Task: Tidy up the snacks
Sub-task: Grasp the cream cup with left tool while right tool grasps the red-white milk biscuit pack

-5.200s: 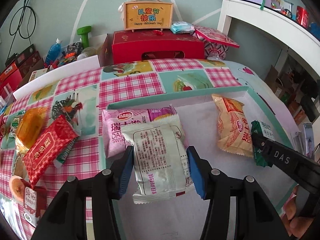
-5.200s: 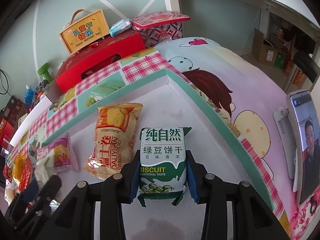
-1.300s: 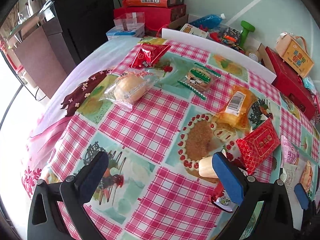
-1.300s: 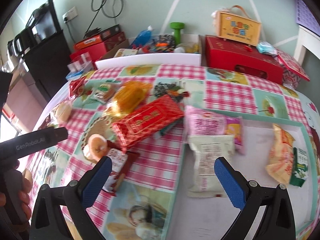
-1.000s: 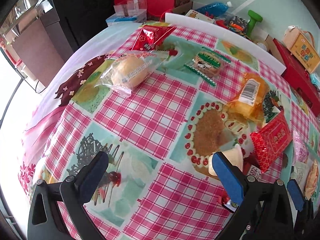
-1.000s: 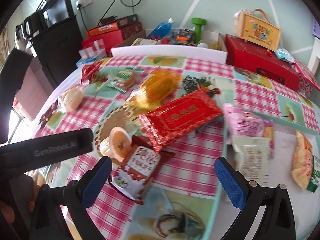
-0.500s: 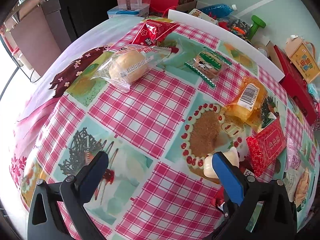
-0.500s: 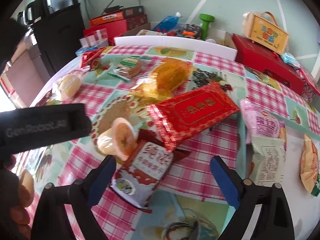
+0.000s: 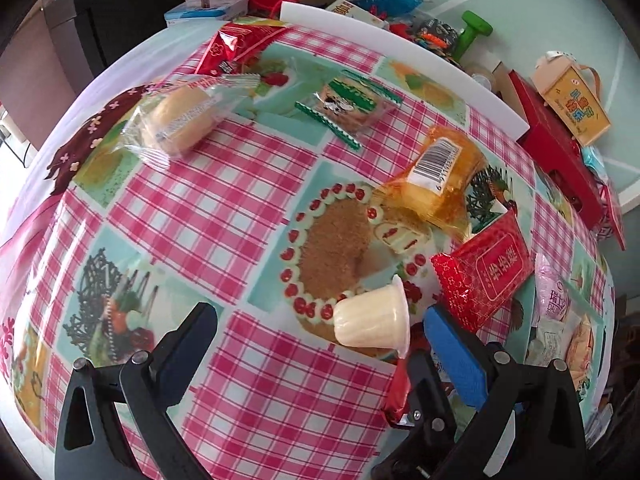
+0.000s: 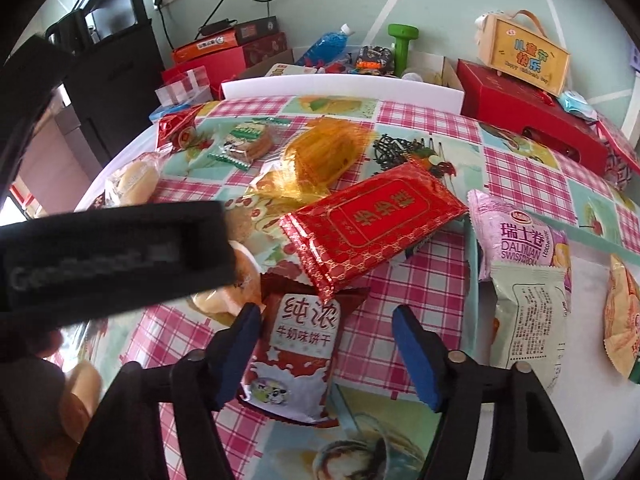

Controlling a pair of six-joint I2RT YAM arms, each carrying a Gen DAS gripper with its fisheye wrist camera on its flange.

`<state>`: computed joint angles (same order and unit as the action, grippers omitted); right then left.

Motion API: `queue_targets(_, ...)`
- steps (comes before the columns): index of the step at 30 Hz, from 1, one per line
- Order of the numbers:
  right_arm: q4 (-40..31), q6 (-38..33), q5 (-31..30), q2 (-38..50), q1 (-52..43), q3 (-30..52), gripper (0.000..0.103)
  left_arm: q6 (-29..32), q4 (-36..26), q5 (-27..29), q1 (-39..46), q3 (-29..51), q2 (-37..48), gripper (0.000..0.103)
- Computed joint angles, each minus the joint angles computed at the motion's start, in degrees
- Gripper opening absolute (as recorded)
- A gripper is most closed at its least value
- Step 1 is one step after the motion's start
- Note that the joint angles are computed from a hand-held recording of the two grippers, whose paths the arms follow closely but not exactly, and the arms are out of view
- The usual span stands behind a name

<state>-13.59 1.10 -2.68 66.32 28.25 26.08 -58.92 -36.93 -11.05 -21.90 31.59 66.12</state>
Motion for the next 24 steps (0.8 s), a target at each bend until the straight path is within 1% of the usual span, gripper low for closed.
queue_targets(2, -0.5, -0.3, 0.4, 0.8, 0.5, 0.3, 0.069, 0.4, 1.5, 0.8, 0.2, 0.0, 1.8, 0.1)
queue_targets(3, -0.5, -0.3, 0.8, 1.7, 0.7, 0.4, 0.068, 0.5, 2.2, 1.2, 0.4, -0.1, 2.7, 0.095)
queue_targets(4, -0.6, -0.1, 1.0, 2.6, 0.9, 0.5, 0.068, 0.7, 3.0, 1.7, 0.8, -0.2, 3.4, 0.092)
queue_targets(6, -0.2, 0.2, 1.1, 3.9, 0.8, 0.5, 0.062, 0.6, 4.3, 2.6, 1.3, -0.8, 3.6, 0.078)
queue_targets(7, 0.0, 0.0, 1.6, 3.9, 1.0, 0.4, 0.062, 0.4, 4.2, 2.1, 0.9, -0.7, 3.7, 0.076)
queue_targets(8, 0.1, -0.2, 1.9, 4.0, 1.0, 0.3, 0.061, 0.3, 4.0, 1.5, 0.6, -0.5, 4.0, 0.072)
queue_targets(9, 0.3, -0.2, 1.8, 4.0, 0.9, 0.2, 0.061, 0.2, 3.9, 1.0, 0.3, -0.3, 4.1, 0.065)
queue_targets(10, 0.5, -0.2, 1.7, 4.1, 0.6, 0.0, 0.061, 0.0, 3.9, 0.7, 0.0, -0.2, 4.3, 0.061)
queue_targets(12, 0.7, -0.3, 1.6, 4.1, 0.4, -0.1, 0.06, 0.1, 4.0, 0.5, -0.2, 0.0, 4.9, 0.05)
queue_targets(13, 0.7, -0.2, 1.8, 4.0, 0.5, -0.1, 0.059, -0.5, 4.0, -0.4, -0.8, 0.0, 5.3, 0.047)
queue_targets(14, 0.7, 0.0, 2.1, 4.0, 0.7, -0.1, 0.055, -0.5, 3.7, -0.7, -1.0, 0.0, 5.3, 0.041)
queue_targets(15, 0.6, 0.1, 2.3, 3.9, 0.6, 0.0, 0.048, -0.5, 3.6, -0.9, -1.2, 0.2, 5.4, 0.041)
queue_targets(16, 0.4, -0.1, 2.0, 3.7, 0.5, -0.1, 0.045, -0.8, 3.9, -1.0, -1.4, 0.3, 5.8, 0.041)
queue_targets(17, 0.4, -0.1, 1.9, 3.5, 0.5, -0.1, 0.043, -1.0, 4.0, -0.9, -1.4, 0.2, 5.7, 0.04)
queue_targets(21, -0.3, -0.3, 0.3, 2.5, -0.2, -0.2, 0.042, -1.6, 3.1, -0.8, -1.3, -0.1, 3.8, 0.04)
queue_targets(24, -1.0, -0.3, -0.4, 0.7, 0.0, -0.4, 0.042, -1.7, 0.9, -1.3, -1.3, 0.0, 1.3, 0.04)
